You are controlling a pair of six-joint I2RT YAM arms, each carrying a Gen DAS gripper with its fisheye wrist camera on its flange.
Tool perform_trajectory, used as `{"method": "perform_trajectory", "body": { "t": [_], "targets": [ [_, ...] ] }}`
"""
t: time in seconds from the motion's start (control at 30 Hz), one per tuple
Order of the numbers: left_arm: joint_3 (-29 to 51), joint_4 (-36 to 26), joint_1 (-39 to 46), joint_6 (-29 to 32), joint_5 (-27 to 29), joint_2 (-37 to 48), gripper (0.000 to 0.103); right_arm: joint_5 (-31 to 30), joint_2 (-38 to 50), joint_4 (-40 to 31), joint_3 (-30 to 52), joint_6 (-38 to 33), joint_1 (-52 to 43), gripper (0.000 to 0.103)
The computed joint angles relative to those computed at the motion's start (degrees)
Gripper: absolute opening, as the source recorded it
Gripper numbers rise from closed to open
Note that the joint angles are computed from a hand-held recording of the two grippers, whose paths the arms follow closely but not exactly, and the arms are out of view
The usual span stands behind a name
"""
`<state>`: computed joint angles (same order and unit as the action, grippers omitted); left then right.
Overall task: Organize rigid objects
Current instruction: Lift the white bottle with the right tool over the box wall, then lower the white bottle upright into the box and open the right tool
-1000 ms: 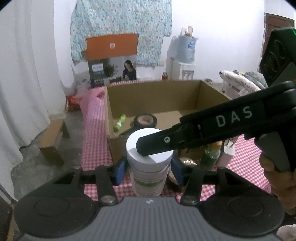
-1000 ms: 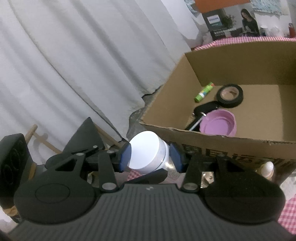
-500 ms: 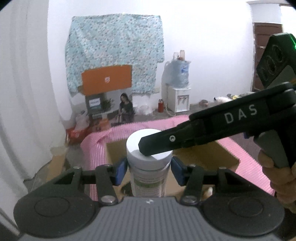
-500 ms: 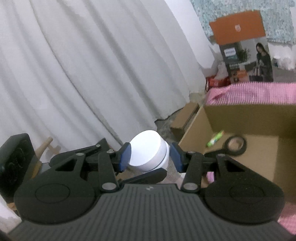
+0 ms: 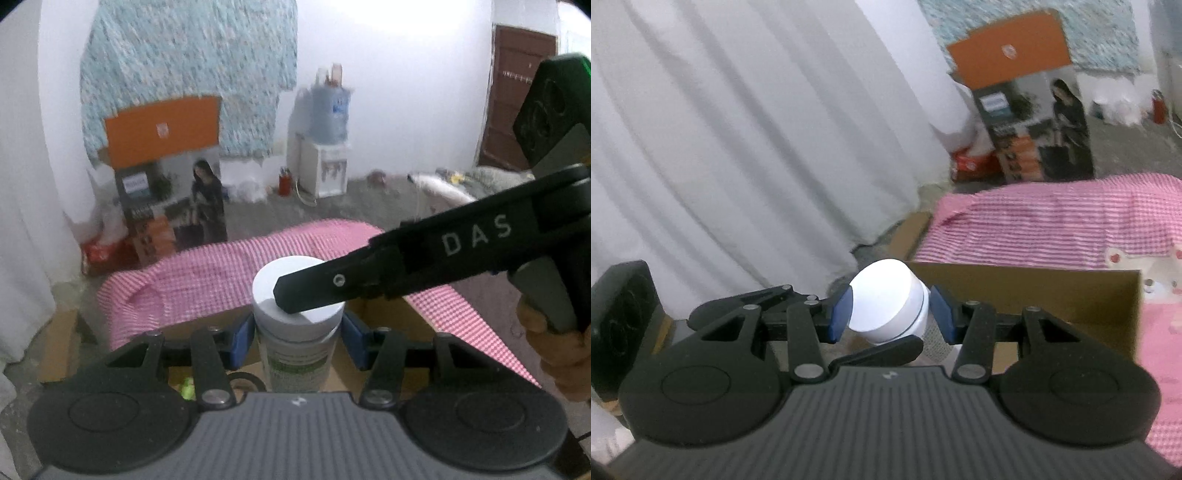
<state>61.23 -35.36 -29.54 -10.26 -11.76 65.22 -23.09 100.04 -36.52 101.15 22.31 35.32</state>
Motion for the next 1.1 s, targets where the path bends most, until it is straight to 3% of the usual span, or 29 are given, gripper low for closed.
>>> {"method": "perform_trajectory", "body": {
  "t": [0.27, 0.53, 0.8, 0.9, 1.1],
  "targets": [
    [3.4, 4.5, 6.0, 2.3, 6.1, 15.4, 0.053, -2.2, 13.0, -0.8, 5.9, -1.8, -4.4, 0.046],
    [6.2, 4.0, 8.3, 3.5, 7.8, 23.1, 0.053, -2.5, 25.4, -4.3, 16.8, -2.8, -4.6, 0.047],
    [6.4, 3.3, 8.6, 4.2, 7.4, 23.3, 0.054, -2.6, 29.4, -5.6, 21.7, -3.1, -4.0, 0.051],
    [5.9, 3.1, 7.9, 4.5, 7.5, 21.9, 0.067, -1.9, 28.9, -6.8, 21.8, -3.4, -3.4, 0.054],
    [5.7, 1.1, 5.9, 4.3, 5.5, 18.5, 0.076, 0.5, 24.2, -5.4, 17.1, -3.9, -2.5, 0.068]
  ]
}}
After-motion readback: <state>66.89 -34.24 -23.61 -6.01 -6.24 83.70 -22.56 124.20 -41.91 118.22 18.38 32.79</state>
